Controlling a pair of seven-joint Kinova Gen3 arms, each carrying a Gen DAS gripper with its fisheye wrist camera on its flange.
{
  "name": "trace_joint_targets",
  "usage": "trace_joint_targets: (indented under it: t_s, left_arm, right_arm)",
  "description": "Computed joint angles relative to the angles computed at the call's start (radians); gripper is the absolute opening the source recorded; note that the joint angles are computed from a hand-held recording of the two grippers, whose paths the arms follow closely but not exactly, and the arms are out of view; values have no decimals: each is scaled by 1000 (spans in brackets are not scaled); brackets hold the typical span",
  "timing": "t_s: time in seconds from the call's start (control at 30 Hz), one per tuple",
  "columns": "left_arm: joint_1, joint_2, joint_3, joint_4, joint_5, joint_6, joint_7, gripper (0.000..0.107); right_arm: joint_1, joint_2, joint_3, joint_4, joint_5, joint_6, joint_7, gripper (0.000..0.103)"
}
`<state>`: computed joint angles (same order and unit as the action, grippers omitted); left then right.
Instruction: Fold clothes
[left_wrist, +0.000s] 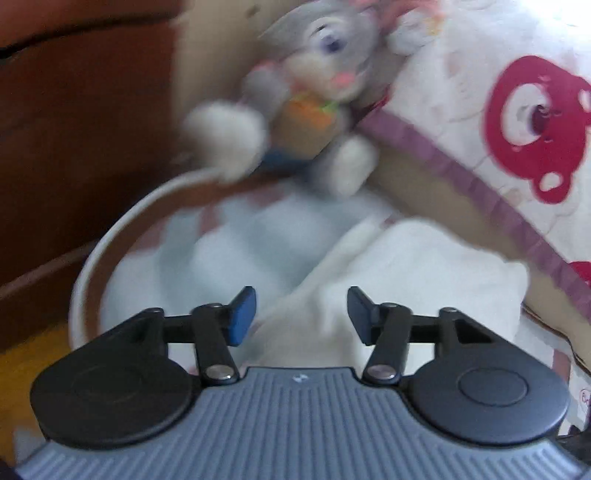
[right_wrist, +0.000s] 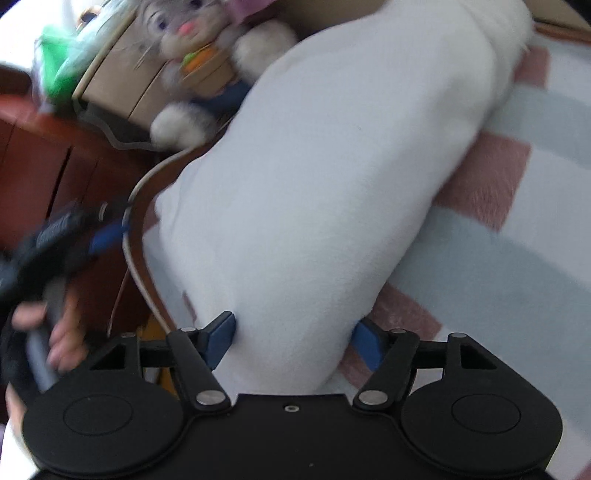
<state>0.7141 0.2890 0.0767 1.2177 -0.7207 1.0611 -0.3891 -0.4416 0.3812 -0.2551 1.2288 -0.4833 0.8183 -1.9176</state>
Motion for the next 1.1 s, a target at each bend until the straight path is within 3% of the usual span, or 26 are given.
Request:
trace_joint_targets:
  t_s: [0.1, 0.13, 0.17, 0.23, 0.33, 0.4, 0.47, 0.57, 0.7, 0.77, 0.83, 0.97, 1.03, 1.1]
  left_arm:
    - [-92, 64, 109, -32, 28, 51, -84, 58]
    - [-127, 83, 138, -49, 69, 74, -124, 44]
    - [-146, 104, 149, -68, 108, 95, -161, 38]
    - [-146, 115, 115, -93, 179, 123, -196, 38]
    - [-58, 121, 3, -120, 217, 157, -257, 38]
    - [-32, 124, -19, -121, 213, 165, -255, 38]
    - [-35, 134, -25, -135, 218, 162, -255, 38]
    - [-40, 150, -34, -157, 226, 158, -254, 38]
    - [-74, 101, -34, -90, 282, 88, -174, 39]
    - [-87, 59, -39, -29, 319, 33, -96, 39]
    - [-94, 48, -27, -16, 322, 29, -70, 40]
    - [-54, 69, -28, -67, 240, 101, -52, 43]
    - [-31, 78, -37, -91, 196, 144, -29, 43]
    - [-11, 86, -52, -110, 154, 185, -4, 41]
  right_arm:
    - [-32, -49, 86, 20, 48, -24, -14, 75]
    - [-62, -72, 133, 47, 73, -64, -51, 78]
    - [-83, -84, 179, 75, 81, -105, -91, 81]
    - [-101, -92, 247, 132, 59, -186, -173, 82]
    - [-34, -78, 209, 215, -53, -308, -234, 82]
    - [-21, -51, 191, 241, -102, -390, -274, 82]
    - [-76, -16, 247, 222, -87, -425, -289, 80]
    - [-180, 44, 386, 105, 26, -368, -205, 56]
    - [-288, 117, 541, -80, 188, -292, -163, 43]
    - [-302, 144, 550, -172, 269, -241, -104, 41]
    - [-329, 190, 569, -243, 351, -161, -80, 44]
    - [-354, 211, 548, -292, 490, -17, -203, 55]
    - [-409, 187, 562, -268, 567, -11, -259, 55]
    - [-447, 155, 517, -238, 648, -49, -251, 55]
